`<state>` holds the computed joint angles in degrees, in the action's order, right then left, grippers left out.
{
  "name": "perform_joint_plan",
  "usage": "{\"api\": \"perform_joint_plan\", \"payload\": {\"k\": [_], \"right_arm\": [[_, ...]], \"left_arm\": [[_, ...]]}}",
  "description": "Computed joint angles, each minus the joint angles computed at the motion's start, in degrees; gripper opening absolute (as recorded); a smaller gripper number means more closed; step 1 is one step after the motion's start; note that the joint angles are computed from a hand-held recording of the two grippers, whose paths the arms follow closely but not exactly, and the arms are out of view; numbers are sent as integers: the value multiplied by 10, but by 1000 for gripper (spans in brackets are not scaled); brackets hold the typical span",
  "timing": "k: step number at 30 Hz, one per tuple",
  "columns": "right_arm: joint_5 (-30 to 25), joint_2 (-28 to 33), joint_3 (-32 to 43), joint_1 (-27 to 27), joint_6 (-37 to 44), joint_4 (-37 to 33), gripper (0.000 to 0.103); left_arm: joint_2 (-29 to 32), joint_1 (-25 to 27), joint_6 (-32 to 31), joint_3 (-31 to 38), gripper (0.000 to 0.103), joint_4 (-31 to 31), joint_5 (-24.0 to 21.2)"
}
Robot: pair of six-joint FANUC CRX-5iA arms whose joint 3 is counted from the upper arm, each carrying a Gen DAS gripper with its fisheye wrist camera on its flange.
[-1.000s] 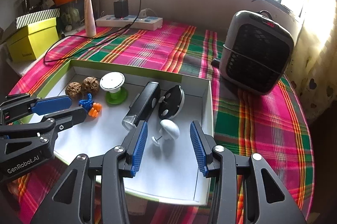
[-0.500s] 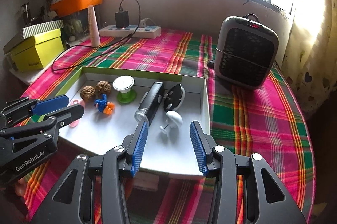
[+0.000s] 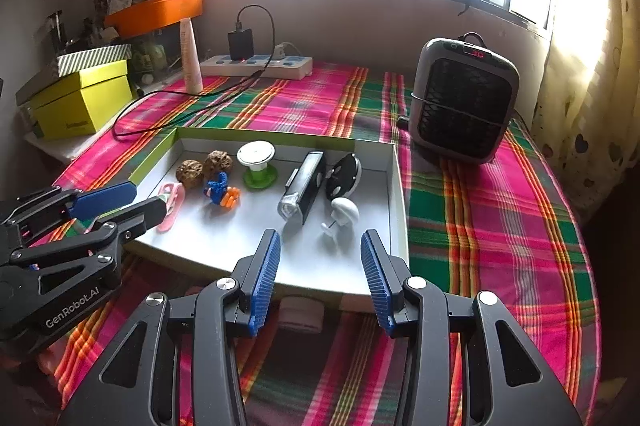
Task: Organize objects
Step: 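Withdraw both open tools from the box lid toward the pink strap and jar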
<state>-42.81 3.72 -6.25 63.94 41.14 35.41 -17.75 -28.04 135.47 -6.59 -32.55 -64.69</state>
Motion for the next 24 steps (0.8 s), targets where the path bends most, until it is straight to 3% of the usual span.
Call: {"api": "perform_joint_plan", "payload": {"k": [16,24], "right_arm": [[2,-27,-36,15,-25,8,43],[2,-37,-48,19,-30,4,43]], "left_arm": [[-4,-61,35,4,33,-54,-38],[-6,-73,39,1,33,-51,-40]]}}
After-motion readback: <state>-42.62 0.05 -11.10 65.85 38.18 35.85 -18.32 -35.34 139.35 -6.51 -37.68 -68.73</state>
